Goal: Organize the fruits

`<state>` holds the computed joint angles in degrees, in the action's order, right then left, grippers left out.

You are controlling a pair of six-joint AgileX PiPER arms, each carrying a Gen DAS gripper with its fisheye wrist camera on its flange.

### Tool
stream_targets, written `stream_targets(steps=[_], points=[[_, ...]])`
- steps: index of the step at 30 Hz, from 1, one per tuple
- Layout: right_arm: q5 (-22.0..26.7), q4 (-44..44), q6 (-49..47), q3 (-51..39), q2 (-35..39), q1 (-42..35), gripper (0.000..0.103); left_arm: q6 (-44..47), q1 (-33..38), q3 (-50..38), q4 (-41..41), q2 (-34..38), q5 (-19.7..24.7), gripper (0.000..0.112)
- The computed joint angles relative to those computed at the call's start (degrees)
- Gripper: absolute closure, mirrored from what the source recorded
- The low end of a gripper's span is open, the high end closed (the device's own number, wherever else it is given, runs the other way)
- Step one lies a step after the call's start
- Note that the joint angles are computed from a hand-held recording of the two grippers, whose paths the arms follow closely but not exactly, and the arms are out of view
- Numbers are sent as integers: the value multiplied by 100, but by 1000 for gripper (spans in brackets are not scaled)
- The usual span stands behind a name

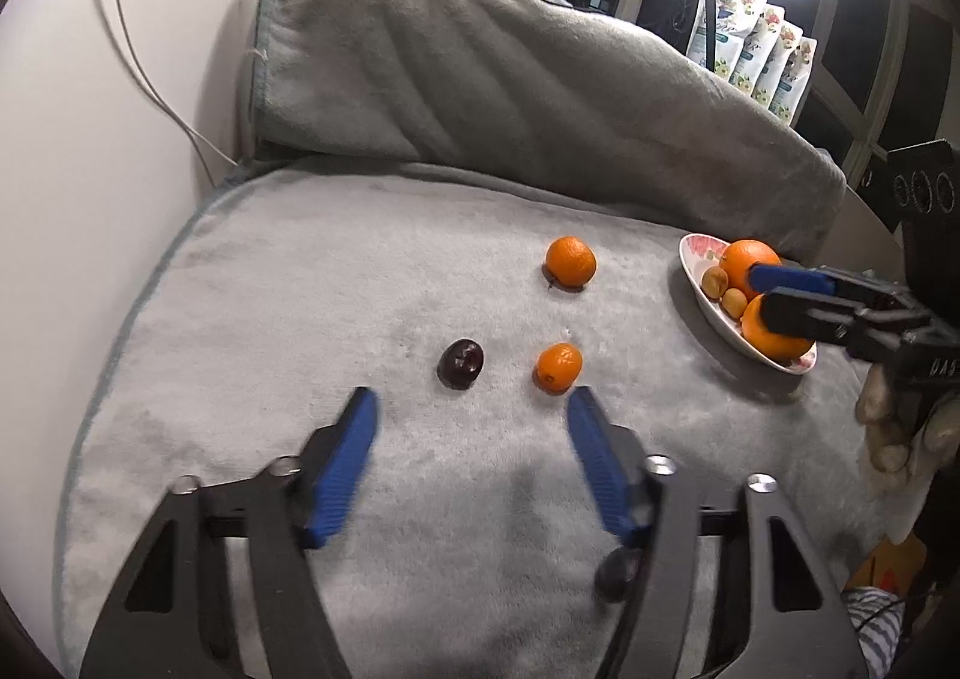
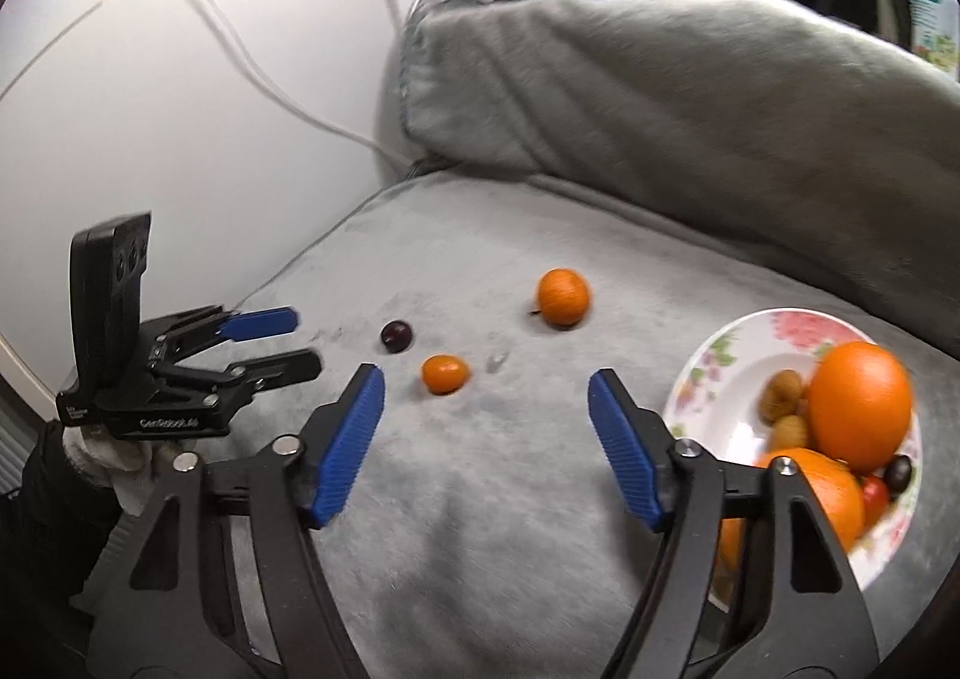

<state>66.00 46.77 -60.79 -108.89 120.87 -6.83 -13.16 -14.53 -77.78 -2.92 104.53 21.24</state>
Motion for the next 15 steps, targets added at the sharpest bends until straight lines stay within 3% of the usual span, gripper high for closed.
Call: stream_targets(steps=[1, 4, 7, 15], points=[[13, -51, 16, -43, 46, 54, 44, 360, 61, -62, -369, 68, 22, 59], [42, -213, 73, -177, 212, 247, 47, 816, 140, -232, -825, 219, 121, 63], [105, -391, 207, -384, 433, 445, 57, 958, 162, -449, -903, 364, 265, 68], [-16, -747, 411, -588, 754, 839, 67, 1200, 238, -1052, -965, 812, 645, 76]])
